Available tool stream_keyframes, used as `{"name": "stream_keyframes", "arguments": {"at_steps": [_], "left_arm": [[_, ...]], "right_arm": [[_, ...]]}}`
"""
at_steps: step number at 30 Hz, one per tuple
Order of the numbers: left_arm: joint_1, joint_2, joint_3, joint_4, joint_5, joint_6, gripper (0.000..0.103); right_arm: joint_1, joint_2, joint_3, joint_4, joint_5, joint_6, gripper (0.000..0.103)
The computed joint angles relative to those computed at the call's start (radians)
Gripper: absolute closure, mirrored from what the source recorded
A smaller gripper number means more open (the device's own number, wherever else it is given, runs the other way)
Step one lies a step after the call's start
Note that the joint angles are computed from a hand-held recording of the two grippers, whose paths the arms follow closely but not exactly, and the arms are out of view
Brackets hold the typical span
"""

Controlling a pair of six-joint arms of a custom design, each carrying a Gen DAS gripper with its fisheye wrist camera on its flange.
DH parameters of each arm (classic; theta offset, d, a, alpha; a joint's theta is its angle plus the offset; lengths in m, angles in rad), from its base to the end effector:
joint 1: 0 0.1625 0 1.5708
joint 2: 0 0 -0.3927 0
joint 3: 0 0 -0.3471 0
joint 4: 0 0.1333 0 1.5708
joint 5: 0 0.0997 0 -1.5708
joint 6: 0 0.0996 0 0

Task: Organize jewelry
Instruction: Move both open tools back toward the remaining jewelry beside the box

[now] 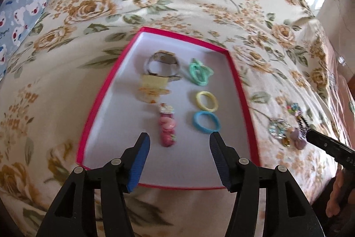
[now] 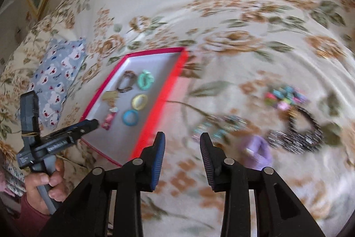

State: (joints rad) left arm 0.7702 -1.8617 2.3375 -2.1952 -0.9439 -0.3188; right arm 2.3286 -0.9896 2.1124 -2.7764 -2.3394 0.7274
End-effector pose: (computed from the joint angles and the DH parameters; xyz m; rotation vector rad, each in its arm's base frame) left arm -0.0865 -0.3510 0.3147 0.5636 2.5589 -0.6160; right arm 0.3704 -0.2982 0.1148 -0.0039 -2.5223 0.7666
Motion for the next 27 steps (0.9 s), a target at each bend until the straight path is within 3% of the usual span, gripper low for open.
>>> {"name": "stream_keyframes", "arguments": {"at_steps": [7, 13, 21, 27], "left_arm": [[-0.094, -0.027, 0.032, 0.051, -0.06, -0.035, 0.044], [-0.133, 0.022, 0.049, 0.046, -0.125, -0.024, 0.044], [-0.141, 0.163, 0.034, -0.053, -0.196, 0.019, 0.044], [-0.131, 0.281, 0.003, -0.13, -0.258, 0.048, 0.044]], "right_arm": [[0.038, -0.137, 0.107, 0.139, -0.075, 0.19, 0.068], [0.047, -0.226, 0.17, 0.214, -0.107, 0.29, 0.068], [0.041, -0.299, 0.197, 0.278, -0.132, 0.322, 0.068], [-0.006, -0.353, 0.21, 0.311, -0.126, 0.268, 0.068]]}}
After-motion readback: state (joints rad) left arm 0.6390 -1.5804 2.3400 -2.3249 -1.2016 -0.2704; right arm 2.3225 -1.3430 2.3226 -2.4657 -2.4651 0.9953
